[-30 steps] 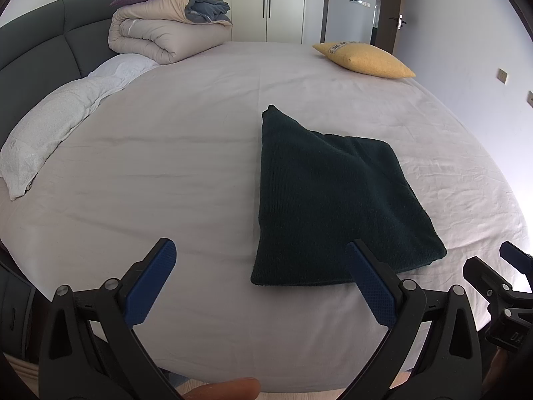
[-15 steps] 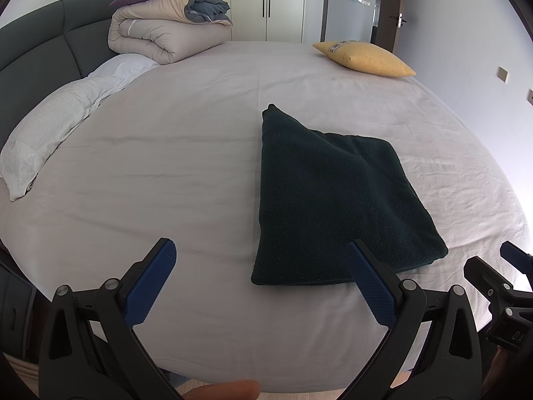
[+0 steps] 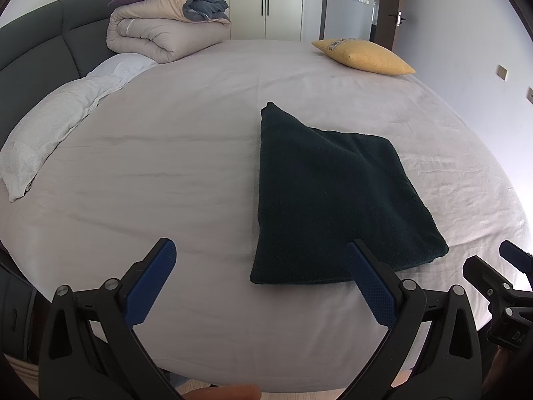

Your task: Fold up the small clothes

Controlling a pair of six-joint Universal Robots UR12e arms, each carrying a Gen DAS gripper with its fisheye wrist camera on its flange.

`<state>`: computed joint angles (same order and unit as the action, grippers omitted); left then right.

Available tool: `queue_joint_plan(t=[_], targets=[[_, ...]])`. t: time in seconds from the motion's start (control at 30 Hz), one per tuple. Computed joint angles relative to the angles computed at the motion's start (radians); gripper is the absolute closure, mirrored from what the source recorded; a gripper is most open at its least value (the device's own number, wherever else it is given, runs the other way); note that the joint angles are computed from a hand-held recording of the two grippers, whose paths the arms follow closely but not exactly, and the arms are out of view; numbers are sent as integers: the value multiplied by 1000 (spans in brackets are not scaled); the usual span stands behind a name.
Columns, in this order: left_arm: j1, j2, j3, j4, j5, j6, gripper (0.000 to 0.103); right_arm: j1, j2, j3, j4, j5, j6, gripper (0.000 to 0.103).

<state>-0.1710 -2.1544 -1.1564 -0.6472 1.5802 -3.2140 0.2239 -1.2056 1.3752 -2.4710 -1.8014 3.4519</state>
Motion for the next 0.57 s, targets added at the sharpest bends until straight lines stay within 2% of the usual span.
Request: queue_joint_plan(t=[0.57], targets=[[11,-22,33,-23,-14,23,0,-2,-7,8,16,23,22,0]])
